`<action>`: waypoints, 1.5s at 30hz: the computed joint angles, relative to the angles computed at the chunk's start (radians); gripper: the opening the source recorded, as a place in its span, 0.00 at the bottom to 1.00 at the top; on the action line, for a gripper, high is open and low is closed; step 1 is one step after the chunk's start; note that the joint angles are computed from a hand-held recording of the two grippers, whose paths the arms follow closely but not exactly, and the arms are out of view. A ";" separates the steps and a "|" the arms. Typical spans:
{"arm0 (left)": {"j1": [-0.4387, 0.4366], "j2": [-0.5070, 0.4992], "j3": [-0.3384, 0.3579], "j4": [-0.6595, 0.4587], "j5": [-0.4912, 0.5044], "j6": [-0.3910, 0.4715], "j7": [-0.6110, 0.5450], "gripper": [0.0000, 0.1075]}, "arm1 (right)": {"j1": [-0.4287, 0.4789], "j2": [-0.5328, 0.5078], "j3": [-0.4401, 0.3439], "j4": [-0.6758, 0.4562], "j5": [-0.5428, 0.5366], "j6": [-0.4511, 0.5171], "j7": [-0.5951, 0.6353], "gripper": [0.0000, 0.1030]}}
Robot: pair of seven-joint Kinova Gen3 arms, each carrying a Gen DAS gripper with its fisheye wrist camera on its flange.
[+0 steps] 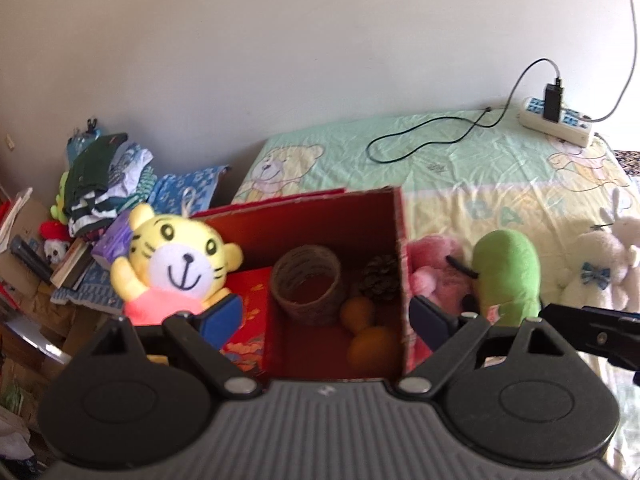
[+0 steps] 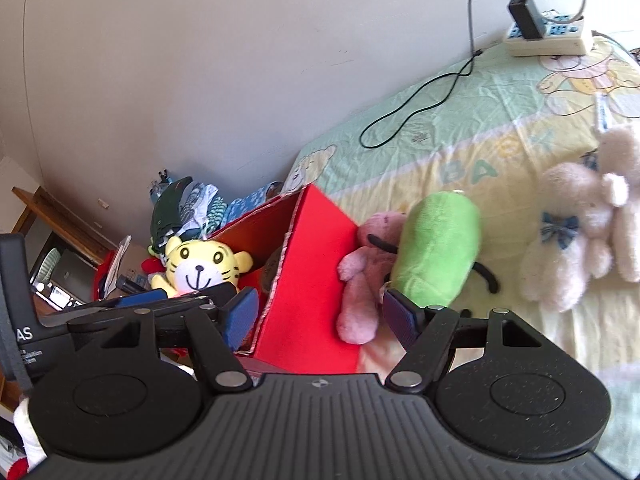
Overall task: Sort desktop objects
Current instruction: 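Move the right gripper back to the white bunny plush on the bed, then grasp the white bunny plush with blue plaid ears using the right gripper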
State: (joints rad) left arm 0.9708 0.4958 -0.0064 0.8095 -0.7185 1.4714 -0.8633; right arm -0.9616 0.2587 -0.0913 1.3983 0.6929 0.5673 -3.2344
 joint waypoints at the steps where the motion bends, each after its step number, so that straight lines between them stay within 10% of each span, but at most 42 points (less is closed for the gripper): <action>1: 0.004 0.005 0.004 -0.012 0.000 -0.007 -0.006 0.84 | -0.010 -0.012 0.010 0.018 0.017 0.007 -0.025 0.71; 7: 0.034 0.026 0.023 -0.038 0.023 -0.093 -0.072 0.85 | -0.019 -0.087 -0.010 0.121 0.126 0.127 -0.174 0.71; 23: -0.242 0.051 0.303 0.123 0.640 -0.551 -0.463 0.84 | 0.149 -0.180 -0.152 0.268 0.141 0.357 -0.348 0.69; 27: -0.273 0.137 0.346 0.048 0.793 -0.520 -0.617 0.84 | 0.198 -0.184 -0.145 0.312 0.160 0.311 -0.397 0.65; 35: -0.201 0.290 0.213 -0.181 0.847 -0.380 -0.619 0.82 | 0.270 -0.166 -0.105 0.403 0.231 0.104 -0.493 0.58; 45: -0.296 0.286 0.216 -0.144 0.922 -0.430 -0.607 0.73 | 0.277 -0.127 -0.035 0.455 0.413 -0.138 -0.665 0.68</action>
